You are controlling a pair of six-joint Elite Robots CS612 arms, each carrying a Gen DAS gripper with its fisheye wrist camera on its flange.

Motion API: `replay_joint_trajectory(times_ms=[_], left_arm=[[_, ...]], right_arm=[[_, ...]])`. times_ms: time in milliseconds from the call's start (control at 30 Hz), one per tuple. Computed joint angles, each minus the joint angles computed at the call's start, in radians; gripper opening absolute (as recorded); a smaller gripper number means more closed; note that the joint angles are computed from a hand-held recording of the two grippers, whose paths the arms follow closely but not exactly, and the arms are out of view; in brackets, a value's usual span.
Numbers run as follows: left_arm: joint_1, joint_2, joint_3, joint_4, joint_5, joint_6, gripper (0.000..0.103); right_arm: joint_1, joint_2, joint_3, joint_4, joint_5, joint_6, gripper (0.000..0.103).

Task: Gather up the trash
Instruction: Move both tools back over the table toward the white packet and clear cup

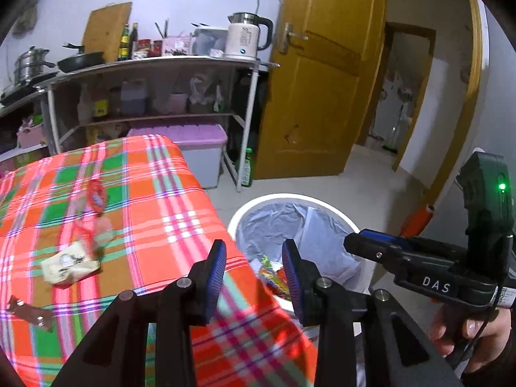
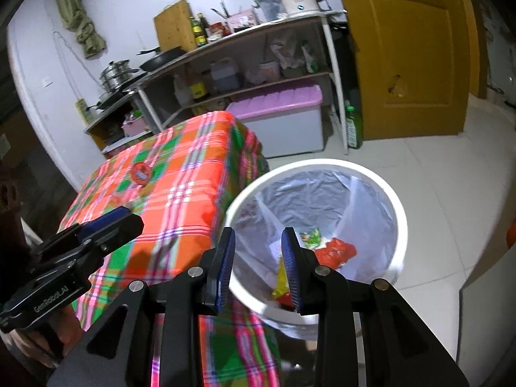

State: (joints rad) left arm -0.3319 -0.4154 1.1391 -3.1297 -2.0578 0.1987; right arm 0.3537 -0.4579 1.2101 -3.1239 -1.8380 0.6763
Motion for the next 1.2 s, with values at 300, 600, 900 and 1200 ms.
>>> replay_joint_trajectory(times_ms=[300, 600, 900, 1200], left_arm=[[0.037, -0.019, 0.042, -0.056, 0.041, -0.045, 0.036], [0.069, -0.021, 0.050, -0.077, 0.084, -0.084, 0.036], [0.098, -0.010, 0.031, -0.083, 0.128, -0.123, 0.036], [0.121, 0.011, -0.012, -0.064, 0.148, -0.155, 0.036]], right_arm=[[0.024, 0.025, -0.072, 0.011, 0.046, -0.079, 0.031], [0.038, 0.059, -0.150, 0.027, 0.100, -0.125, 0.037], [0.044, 0.102, -0.247, 0.067, 0.148, -0.173, 0.049], [0.046, 0.161, -0.377, 0.160, 0.179, -0.221, 0.049]])
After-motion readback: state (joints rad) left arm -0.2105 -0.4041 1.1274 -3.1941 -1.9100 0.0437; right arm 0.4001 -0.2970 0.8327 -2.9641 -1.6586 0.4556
